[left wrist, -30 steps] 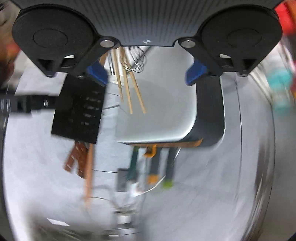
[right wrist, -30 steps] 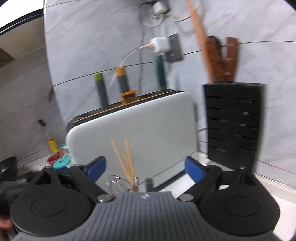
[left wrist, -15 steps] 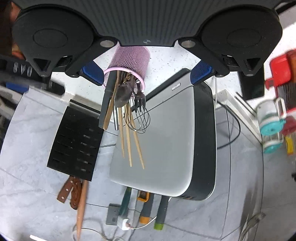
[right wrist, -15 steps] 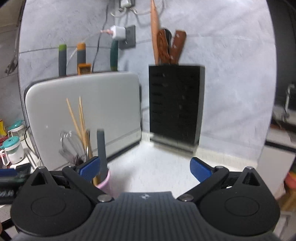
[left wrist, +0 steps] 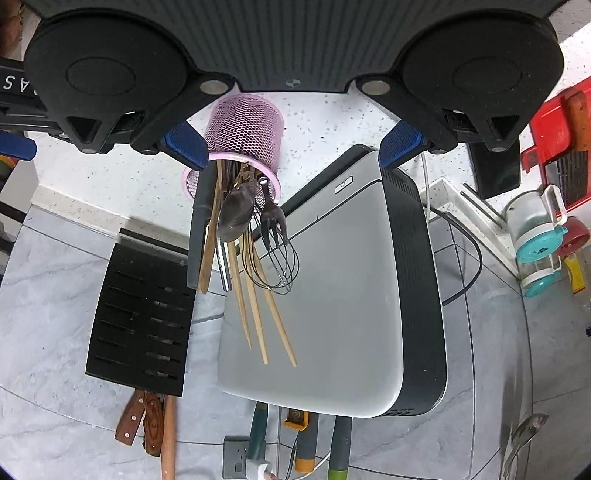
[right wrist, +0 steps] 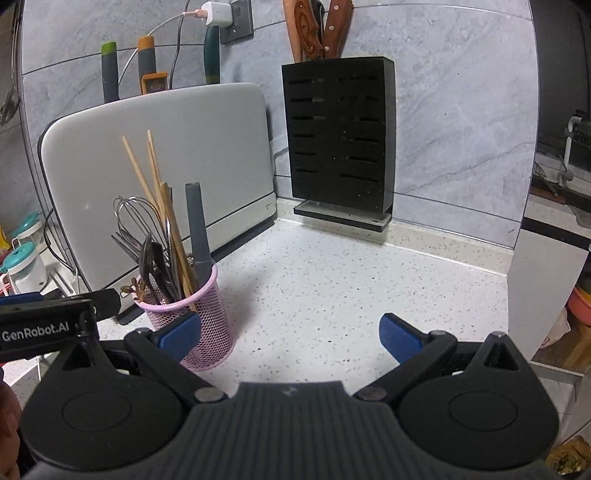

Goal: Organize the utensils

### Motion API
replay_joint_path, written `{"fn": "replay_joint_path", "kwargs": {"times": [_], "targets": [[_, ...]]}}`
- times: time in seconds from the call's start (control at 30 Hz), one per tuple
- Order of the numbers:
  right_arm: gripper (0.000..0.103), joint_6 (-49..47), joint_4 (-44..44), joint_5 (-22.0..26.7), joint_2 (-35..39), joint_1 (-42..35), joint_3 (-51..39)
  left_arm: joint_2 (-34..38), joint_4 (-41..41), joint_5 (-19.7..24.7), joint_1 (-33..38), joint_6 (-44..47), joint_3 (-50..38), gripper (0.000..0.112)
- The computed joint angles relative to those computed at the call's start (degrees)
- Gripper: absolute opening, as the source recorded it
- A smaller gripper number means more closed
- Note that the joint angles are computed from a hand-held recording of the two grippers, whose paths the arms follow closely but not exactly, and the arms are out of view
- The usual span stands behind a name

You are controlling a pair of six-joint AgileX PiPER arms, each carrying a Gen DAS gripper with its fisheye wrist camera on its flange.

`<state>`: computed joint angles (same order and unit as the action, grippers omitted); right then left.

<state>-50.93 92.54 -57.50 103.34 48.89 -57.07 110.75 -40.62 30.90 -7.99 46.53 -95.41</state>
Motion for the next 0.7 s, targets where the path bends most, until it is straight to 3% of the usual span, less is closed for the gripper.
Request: {"fn": "replay_joint_path", "kwargs": {"times": [0.7], "targets": [[0.100, -1.18, 0.50, 0.26, 0.24, -0.25, -0.22, 0.42, 3.22, 0.22, -0.36, -1.40, -0.77, 0.103]]}}
